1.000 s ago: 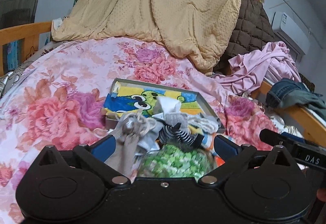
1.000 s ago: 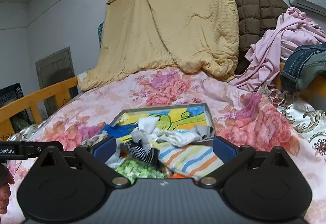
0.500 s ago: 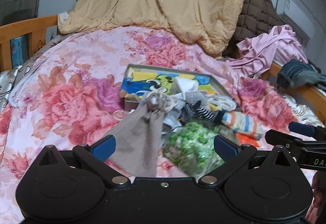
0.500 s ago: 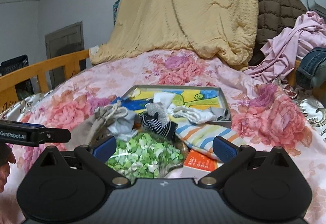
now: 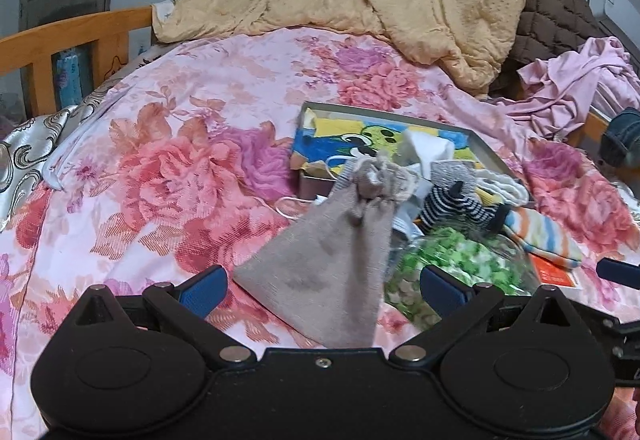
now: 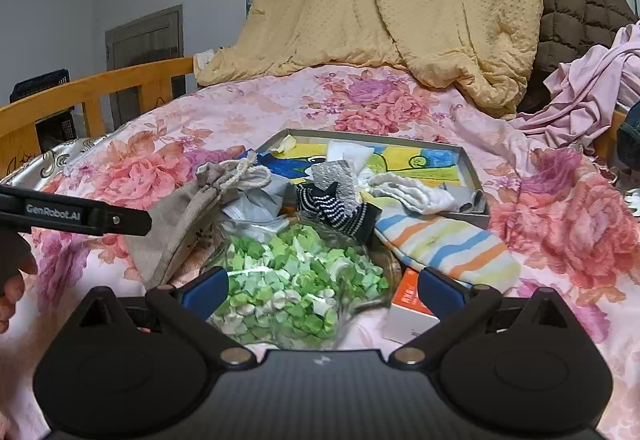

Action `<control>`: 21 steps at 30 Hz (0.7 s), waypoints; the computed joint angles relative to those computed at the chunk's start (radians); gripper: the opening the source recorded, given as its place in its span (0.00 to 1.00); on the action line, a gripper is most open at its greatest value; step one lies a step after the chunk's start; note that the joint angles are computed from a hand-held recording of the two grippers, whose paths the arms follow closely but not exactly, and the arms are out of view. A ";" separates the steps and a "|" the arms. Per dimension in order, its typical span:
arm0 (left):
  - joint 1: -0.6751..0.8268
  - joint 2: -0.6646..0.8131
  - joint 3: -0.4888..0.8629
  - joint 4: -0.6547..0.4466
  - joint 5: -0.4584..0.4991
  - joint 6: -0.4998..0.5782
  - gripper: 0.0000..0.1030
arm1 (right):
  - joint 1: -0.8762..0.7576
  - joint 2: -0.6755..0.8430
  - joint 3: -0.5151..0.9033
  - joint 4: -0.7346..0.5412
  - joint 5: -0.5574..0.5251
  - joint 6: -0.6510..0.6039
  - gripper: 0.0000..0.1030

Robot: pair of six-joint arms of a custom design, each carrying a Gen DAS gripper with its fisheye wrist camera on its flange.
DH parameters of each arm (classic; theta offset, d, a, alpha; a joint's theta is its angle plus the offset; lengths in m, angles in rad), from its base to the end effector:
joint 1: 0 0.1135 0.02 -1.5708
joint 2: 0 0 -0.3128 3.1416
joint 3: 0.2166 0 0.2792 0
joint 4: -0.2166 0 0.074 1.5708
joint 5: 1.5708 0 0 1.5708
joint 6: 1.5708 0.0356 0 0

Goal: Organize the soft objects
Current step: 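Move both tools back to the pile, left tool toward the grey drawstring pouch, then grasp the grey drawstring pouch with the left tool while the right tool reaches the grey face mask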

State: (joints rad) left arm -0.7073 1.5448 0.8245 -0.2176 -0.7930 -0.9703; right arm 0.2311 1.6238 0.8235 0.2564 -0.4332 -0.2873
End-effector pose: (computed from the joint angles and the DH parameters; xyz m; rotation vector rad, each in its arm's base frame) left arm 0.2559 -0.1854 0.2116 -0.5749 2.0958 0.0780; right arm 0.3475 0.0971 0.2170 -0.7792 1.9361 0.4227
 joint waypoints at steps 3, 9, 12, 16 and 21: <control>0.021 0.009 -0.011 0.032 0.005 0.022 0.99 | 0.005 0.019 0.007 0.023 -0.007 0.025 1.00; 0.053 0.032 -0.038 0.130 0.017 0.105 0.99 | 0.027 0.057 0.029 0.056 0.022 0.052 1.00; 0.063 0.049 -0.050 0.183 0.016 0.164 0.99 | 0.040 0.079 0.049 0.058 0.046 0.063 1.00; 0.087 0.059 -0.074 0.279 0.039 0.223 0.99 | 0.059 0.111 0.079 0.081 0.065 0.079 1.00; 0.127 0.083 -0.092 0.396 0.086 0.298 0.99 | 0.086 0.153 0.119 0.105 0.097 0.072 1.00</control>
